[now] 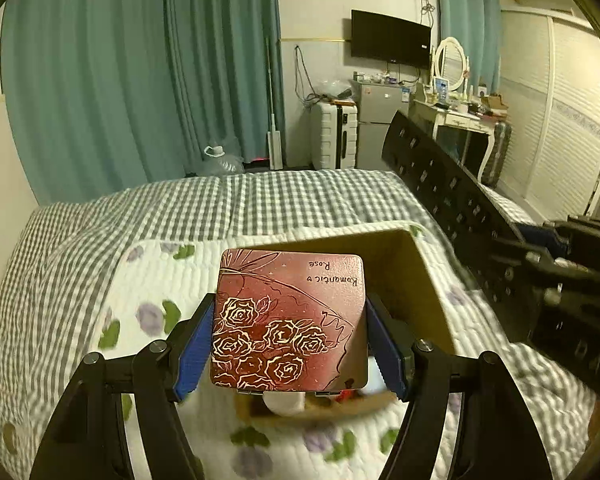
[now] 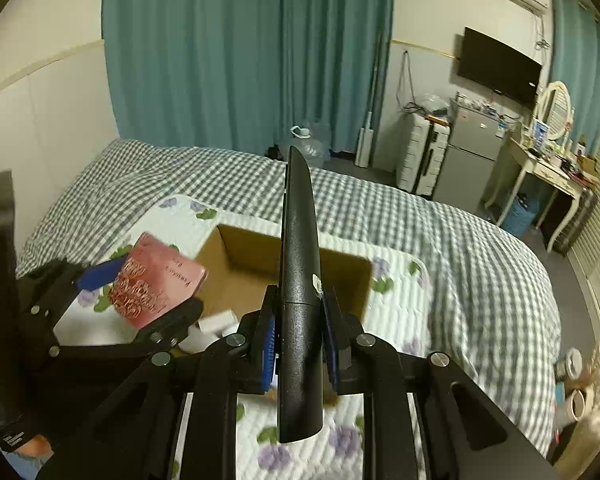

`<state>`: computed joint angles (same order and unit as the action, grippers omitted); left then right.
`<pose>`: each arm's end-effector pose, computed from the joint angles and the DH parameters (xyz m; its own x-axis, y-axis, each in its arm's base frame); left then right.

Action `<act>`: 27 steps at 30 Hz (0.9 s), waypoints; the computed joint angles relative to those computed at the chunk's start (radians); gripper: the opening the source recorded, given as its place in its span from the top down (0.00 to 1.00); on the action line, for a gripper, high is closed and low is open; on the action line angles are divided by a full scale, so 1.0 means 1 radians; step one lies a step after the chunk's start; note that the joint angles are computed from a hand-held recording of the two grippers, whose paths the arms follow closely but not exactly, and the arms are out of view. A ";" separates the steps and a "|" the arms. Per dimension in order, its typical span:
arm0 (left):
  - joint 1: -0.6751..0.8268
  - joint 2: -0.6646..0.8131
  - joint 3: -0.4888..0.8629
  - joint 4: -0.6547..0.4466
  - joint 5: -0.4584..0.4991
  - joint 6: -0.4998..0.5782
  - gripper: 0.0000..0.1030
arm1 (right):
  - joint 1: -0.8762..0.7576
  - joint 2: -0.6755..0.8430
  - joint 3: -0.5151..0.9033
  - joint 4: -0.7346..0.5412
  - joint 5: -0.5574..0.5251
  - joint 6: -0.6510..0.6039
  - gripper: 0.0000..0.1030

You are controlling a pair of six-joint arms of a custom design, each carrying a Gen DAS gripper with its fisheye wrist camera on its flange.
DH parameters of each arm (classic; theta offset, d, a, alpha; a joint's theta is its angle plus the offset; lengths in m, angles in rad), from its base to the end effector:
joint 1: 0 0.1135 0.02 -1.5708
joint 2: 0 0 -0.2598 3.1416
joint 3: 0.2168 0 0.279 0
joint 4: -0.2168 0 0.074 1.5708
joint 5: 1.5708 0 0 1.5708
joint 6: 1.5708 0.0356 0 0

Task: Organize rigid objects
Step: 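Carry pink card with left tool and remote with right tool, drop into box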

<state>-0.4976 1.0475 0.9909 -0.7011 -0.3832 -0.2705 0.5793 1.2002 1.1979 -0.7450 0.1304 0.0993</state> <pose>0.2202 -0.1045 0.3095 -0.6365 0.0637 -0.7687 0.0353 0.9979 0.0535 0.2358 0.1487 0.3408 -0.6119 -0.2828 -0.7387 -0.4043 0.9145 -0.0152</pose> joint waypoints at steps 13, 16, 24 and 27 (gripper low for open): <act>0.145 0.299 -0.053 0.247 0.141 0.107 0.30 | -0.097 0.310 -0.079 0.233 -0.128 -0.037 0.81; 0.145 0.307 -0.069 0.276 0.156 0.114 0.29 | -0.113 0.301 -0.120 0.301 -0.142 -0.037 0.81; 0.105 0.226 -0.095 0.250 0.089 0.101 0.26 | -0.157 0.170 -0.184 0.342 -0.150 0.024 0.81; 0.061 0.150 -0.089 0.231 0.001 0.107 0.22 | -0.147 0.121 -0.159 0.281 -0.120 0.028 0.81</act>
